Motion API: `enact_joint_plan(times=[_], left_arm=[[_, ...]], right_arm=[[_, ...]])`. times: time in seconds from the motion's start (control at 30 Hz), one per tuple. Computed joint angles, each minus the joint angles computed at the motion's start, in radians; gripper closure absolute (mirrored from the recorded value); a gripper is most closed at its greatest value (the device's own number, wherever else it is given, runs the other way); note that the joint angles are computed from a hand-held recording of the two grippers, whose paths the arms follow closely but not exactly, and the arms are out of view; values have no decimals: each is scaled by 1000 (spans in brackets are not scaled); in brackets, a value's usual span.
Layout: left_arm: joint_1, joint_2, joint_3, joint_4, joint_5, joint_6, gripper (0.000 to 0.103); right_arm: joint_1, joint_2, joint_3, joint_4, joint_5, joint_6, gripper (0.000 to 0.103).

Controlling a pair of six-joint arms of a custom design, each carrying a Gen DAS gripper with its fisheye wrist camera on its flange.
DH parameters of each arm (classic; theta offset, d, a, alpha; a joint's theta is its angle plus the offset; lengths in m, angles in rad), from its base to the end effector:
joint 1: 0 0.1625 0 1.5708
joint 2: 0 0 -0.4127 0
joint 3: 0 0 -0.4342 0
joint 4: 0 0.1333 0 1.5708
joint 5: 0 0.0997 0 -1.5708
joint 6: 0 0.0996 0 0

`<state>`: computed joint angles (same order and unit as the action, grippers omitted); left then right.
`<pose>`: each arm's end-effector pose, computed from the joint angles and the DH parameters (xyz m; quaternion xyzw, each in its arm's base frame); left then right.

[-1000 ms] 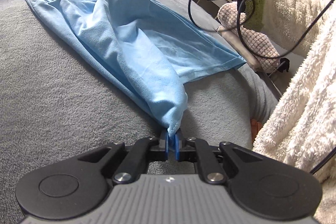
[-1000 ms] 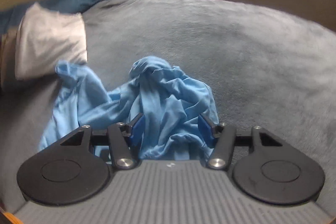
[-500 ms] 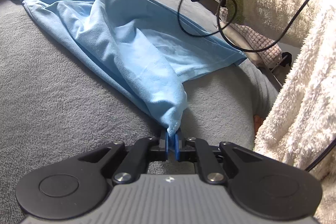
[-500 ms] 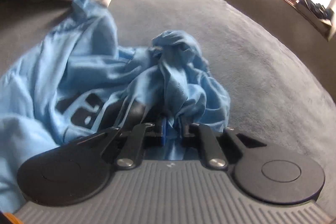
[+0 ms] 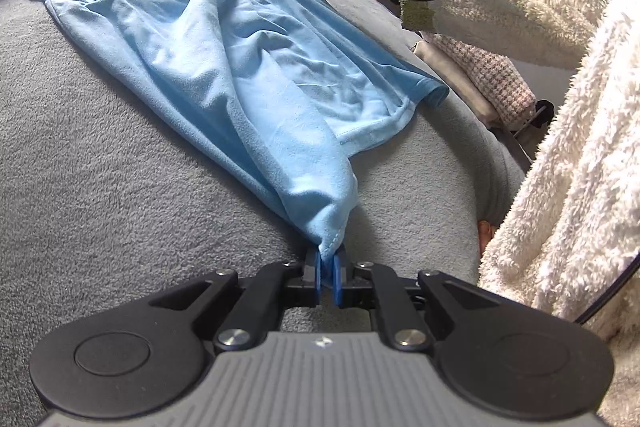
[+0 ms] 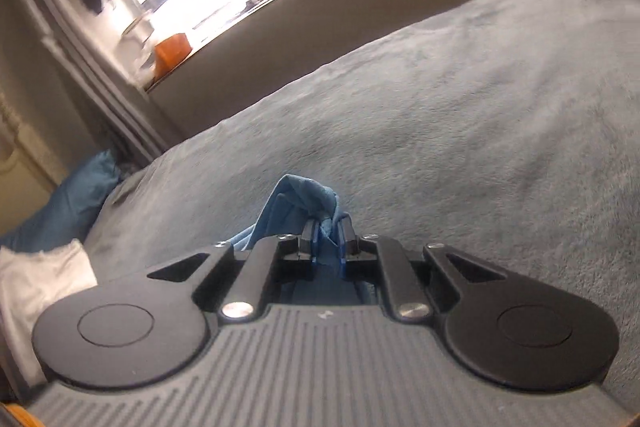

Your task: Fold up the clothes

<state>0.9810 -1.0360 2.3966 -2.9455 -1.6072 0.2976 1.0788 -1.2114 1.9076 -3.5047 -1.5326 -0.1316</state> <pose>-0.1158 -0.4062 -0.0052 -0.4293 -0.9029 0.0043 0.0190 -0.1649 -0.5980 0.3321 -0.1351 -0.8032 0.5568 0.1631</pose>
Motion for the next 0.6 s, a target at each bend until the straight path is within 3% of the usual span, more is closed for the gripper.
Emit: enact_joint_plan(times=[0.13, 0.23, 0.27, 0.33, 0.43, 0.6], left_arm=[[-6, -3, 3, 0, 4, -6, 94], [-5, -5, 7, -4, 7, -5, 94], [-8, -10, 13, -5, 8, -9, 94], [-12, -11, 15, -10, 12, -12, 94], [-21, -6, 20, -28, 20, -16, 94], [-33, 0, 28, -55, 31, -50, 94]], right_arm=[[-40, 13, -9, -56, -78, 246, 89], [-89, -33, 31, -31, -36, 357, 78], [-106, -56, 53, -27, -13, 369, 70], [-139, -110, 106, -15, 33, 371, 62], [-197, -229, 203, 80, 126, 332, 58], [-281, -472, 389, 332, 228, 147, 48]])
